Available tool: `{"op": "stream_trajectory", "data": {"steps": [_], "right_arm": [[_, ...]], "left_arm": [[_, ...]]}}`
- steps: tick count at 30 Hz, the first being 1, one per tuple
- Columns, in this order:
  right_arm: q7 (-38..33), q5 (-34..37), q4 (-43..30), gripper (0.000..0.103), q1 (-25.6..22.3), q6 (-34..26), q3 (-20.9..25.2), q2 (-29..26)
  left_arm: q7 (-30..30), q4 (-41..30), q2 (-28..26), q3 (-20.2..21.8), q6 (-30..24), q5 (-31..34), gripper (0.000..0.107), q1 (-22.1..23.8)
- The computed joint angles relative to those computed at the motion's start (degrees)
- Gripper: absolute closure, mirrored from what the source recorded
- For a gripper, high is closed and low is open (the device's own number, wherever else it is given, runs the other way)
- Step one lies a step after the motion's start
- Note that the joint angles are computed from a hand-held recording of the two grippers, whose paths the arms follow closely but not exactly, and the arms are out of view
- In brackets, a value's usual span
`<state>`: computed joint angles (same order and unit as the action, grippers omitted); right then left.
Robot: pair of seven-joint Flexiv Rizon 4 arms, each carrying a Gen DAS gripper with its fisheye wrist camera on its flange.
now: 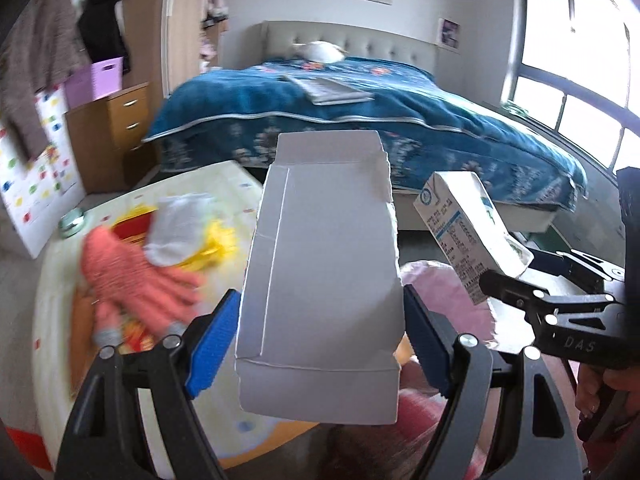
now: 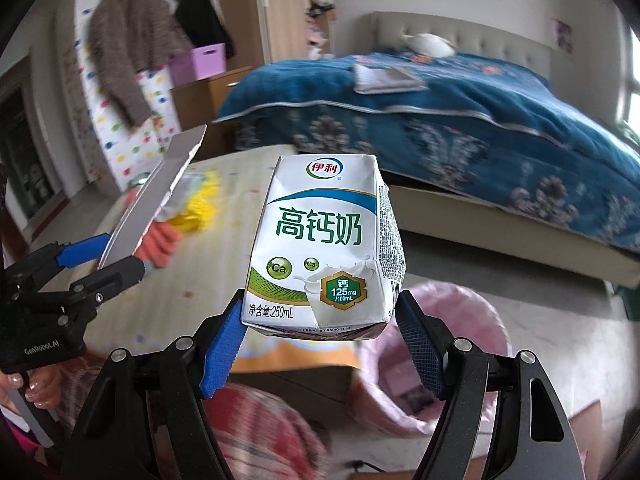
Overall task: Collect trash
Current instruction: 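Open both tools over the pink bin to drop the carton and box, then move both tools back over the table, right tool reaching the clear plastic bag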
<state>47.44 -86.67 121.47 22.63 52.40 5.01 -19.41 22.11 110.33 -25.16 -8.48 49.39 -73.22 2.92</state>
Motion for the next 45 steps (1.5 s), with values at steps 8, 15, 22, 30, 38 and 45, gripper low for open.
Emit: {"op": "stream_trajectory", "data": {"steps": [8, 15, 22, 30, 38, 45], "right_arm": [[5.0, 4.5, 9.8, 0.030, -1.5, -3.0, 1.7, 5.3], [8.9, 2.2, 14.5, 0.030, -4.8, -1.4, 1.4, 7.1], [9.9, -0.4, 15.9, 0.017, -8.7, 2.2, 0.5, 5.5], [13.3, -1.0, 17.2, 0.017, -9.4, 3.5, 0.9, 6.0], [10.5, -0.9, 13.6, 0.018, -6.8, 0.9, 1.7, 5.4], [3.5, -0.3, 7.0, 0.019, -4.3, 1.5, 1.4, 2.9]], "left_arm": [[4.3, 4.3, 1.9, -1.8, 2.7, -0.6, 0.029, -5.8], [3.5, 4.5, 1.1, -3.1, 3.8, 1.0, 0.029, -9.7], [2.2, 3.9, -0.1, -4.4, 4.5, 1.6, 0.018, -11.3], [1.5, 3.1, -1.2, -3.9, 7.1, 1.7, 0.017, -9.8], [2.9, 2.9, 0.0, -2.8, 6.9, -1.7, 0.017, -6.6], [4.4, 1.8, 0.4, -0.8, 8.2, -4.6, 0.017, -4.6]]}}
